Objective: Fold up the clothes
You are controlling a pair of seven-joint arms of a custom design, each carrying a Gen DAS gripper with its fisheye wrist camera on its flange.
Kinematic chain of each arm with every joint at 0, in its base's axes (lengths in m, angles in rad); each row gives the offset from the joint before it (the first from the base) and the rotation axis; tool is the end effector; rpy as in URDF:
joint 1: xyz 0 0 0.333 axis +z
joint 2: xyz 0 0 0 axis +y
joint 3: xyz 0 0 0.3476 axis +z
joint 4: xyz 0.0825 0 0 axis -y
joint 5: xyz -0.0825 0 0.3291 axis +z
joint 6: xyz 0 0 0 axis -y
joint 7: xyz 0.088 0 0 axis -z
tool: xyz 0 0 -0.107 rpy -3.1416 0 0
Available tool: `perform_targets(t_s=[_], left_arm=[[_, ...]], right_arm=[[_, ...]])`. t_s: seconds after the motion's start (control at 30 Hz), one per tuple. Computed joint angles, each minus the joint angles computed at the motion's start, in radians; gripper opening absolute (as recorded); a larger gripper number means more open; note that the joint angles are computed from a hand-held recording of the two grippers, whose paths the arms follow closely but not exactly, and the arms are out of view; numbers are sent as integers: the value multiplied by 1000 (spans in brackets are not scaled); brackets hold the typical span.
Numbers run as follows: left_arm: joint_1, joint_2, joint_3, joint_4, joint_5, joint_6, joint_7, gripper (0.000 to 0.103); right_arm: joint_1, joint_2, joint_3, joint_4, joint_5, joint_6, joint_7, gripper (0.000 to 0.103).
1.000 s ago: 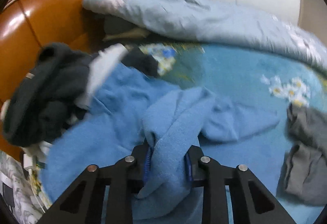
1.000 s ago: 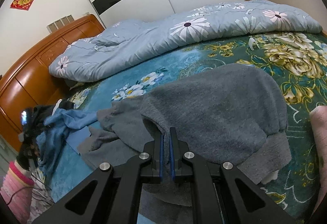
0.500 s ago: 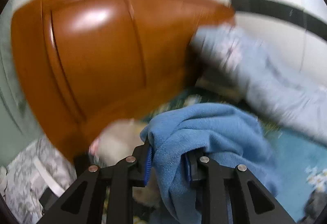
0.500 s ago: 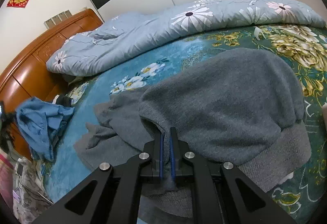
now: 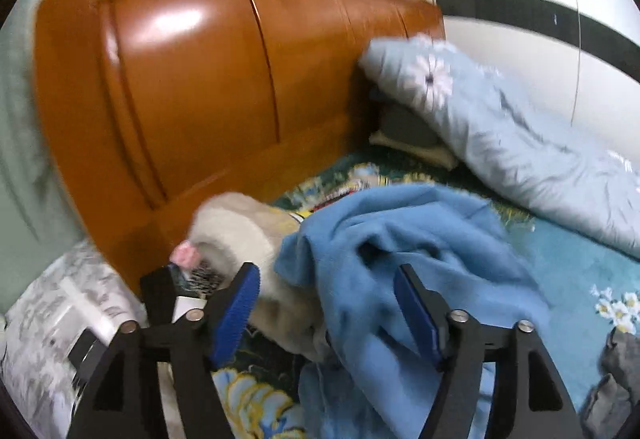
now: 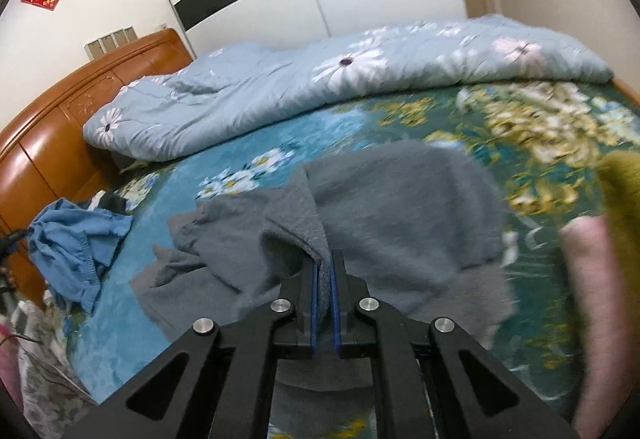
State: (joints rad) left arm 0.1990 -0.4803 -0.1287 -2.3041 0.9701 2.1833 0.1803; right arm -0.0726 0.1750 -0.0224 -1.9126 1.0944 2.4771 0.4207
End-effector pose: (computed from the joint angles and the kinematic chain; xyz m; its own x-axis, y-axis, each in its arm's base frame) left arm 0.3744 0.0451 0.6233 0.8670 -0.4931 -0.0716 -0.3255 -0.4517 -0.8307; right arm 0.5869 -0.0580 0.5030 0.3926 -0.8680 -0.3039 -0.7023 -0.0696 -0.7085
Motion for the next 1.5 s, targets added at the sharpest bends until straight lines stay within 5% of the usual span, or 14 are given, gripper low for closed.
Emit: perform_targets(t_s=[0.1, 0.27, 0.43, 0.5, 0.67, 0.83, 0.93, 0.97, 1.03, 1.07, 1.1, 1.13, 1.23, 1.5], left_arm=[[-52, 26, -33, 22, -5, 64, 6, 80], [-165, 262, 25, 122, -203, 410, 202, 83], [-205, 610, -4, 363, -519, 536, 461, 83], [-191, 755, -43, 490, -715, 542, 574, 83], [-205, 947, -44, 697, -859, 471, 561, 83], [-163, 1058, -115, 838, -987, 396, 700, 82], [-188, 1071, -97, 851, -992, 403, 715, 79], [-192, 1070, -94, 847, -995, 409, 719, 75], [-195, 1065, -94, 835, -1003, 424, 726, 36], [-190, 1062, -103, 827, -1017, 434, 733, 28], [-185, 1059, -114, 814, -1033, 451, 743, 20], [-189, 1045, -110, 797, -1032, 459, 744, 18], [-245, 1016, -56, 781, -955, 474, 719, 13], [-295, 762, 71, 563, -737, 698, 594, 12]], right_arm=[[-20, -15, -16, -3, -17, -22, -27, 5], [-40, -50, -42, -44, -149, -121, -66, 8], [-62, -73, -65, -100, -30, -97, -62, 53], [-65, -53, -69, -100, 31, -53, 6, 54], [-87, 69, -52, -52, 100, -62, 386, 55], [-90, 144, 4, -13, 262, -40, 399, 64], [-79, 155, 21, 4, 328, 13, 391, 64], [-74, 149, 27, 4, 348, 27, 370, 64], [-61, 136, 34, 6, 377, 56, 332, 56], [-53, 130, 36, 10, 386, 68, 315, 51], [-49, 127, 37, 18, 392, 70, 299, 36], [-46, 124, 37, 25, 397, 69, 286, 19], [-53, 113, 31, 46, 386, 26, 262, 6], [-40, 53, 12, 144, 351, 66, 119, 4]])
